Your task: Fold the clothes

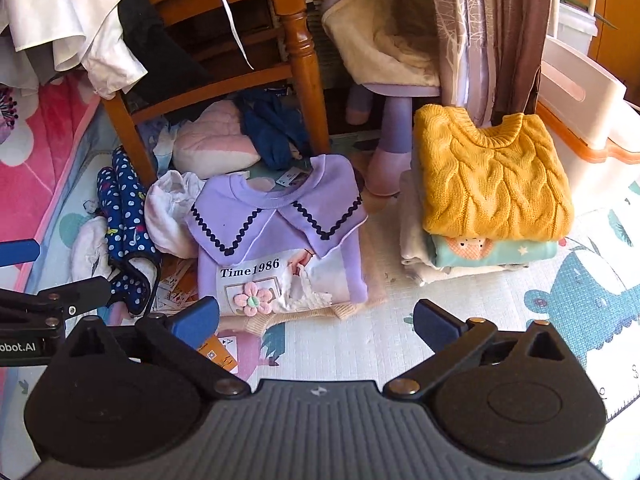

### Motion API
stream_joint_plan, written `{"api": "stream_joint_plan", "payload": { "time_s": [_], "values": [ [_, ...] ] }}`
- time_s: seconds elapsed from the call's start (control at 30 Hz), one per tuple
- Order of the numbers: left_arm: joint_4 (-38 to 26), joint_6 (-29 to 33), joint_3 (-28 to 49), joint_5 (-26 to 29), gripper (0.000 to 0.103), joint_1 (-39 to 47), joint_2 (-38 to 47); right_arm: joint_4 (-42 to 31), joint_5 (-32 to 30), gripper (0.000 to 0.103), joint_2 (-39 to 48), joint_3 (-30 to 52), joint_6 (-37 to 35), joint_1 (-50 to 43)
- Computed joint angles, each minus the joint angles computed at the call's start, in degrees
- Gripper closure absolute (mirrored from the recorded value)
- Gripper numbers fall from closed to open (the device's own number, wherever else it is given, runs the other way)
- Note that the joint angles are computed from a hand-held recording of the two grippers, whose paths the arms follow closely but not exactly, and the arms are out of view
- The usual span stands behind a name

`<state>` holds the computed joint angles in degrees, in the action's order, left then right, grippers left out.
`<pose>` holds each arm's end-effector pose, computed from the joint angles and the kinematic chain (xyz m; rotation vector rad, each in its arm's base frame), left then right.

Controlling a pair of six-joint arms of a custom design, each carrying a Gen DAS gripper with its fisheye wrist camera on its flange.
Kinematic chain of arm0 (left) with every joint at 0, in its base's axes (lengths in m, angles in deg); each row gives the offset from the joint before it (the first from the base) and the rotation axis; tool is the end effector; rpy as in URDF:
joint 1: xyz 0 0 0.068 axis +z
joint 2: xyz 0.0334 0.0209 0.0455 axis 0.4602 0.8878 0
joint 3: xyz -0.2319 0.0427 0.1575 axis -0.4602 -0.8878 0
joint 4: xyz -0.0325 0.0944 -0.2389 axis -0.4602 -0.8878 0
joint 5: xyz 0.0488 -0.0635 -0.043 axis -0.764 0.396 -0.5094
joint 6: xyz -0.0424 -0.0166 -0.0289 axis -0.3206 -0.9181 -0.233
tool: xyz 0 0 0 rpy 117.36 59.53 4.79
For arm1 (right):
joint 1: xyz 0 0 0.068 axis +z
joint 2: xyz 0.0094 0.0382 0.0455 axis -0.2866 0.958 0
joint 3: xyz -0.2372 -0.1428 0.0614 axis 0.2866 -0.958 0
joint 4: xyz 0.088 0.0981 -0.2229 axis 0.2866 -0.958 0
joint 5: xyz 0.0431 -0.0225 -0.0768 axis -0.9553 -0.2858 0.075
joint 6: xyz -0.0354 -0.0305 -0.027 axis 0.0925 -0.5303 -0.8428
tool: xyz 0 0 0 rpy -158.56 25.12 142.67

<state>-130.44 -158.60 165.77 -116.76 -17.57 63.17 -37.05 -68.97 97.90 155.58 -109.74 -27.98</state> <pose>0.2381 -0.2039 0.2673 -0.6070 2.3712 0.4421 0.3914 -0.0568 0.2481 -0.9434 2.3472 0.5373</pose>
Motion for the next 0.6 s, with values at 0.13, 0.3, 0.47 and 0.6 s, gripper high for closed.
{"api": "stream_joint_plan", "payload": {
  "time_s": [0.13, 0.3, 0.47, 0.6],
  "values": [
    [2.43, 1.4, -1.53, 1.34, 0.0, 0.94, -1.51, 0.35, 0.71, 0.0, -0.84, -0.53, -0.07, 0.7],
    [4.66, 1.99, -3.42, 2.68, 0.0, 2.11, -2.97, 0.04, 1.36, 0.0, -1.42, -0.98, -0.78, 1.38],
    [5.76, 2.61, -4.21, 2.9, 0.0, 2.14, -3.48, 0.78, 2.22, 0.0, -1.6, -1.29, 0.18, 1.66],
    [6.34, 2.76, -4.79, 3.49, 0.0, 2.42, -3.66, 0.42, 2.88, 0.0, -1.38, -1.25, 0.18, 2.04]
  ]
}}
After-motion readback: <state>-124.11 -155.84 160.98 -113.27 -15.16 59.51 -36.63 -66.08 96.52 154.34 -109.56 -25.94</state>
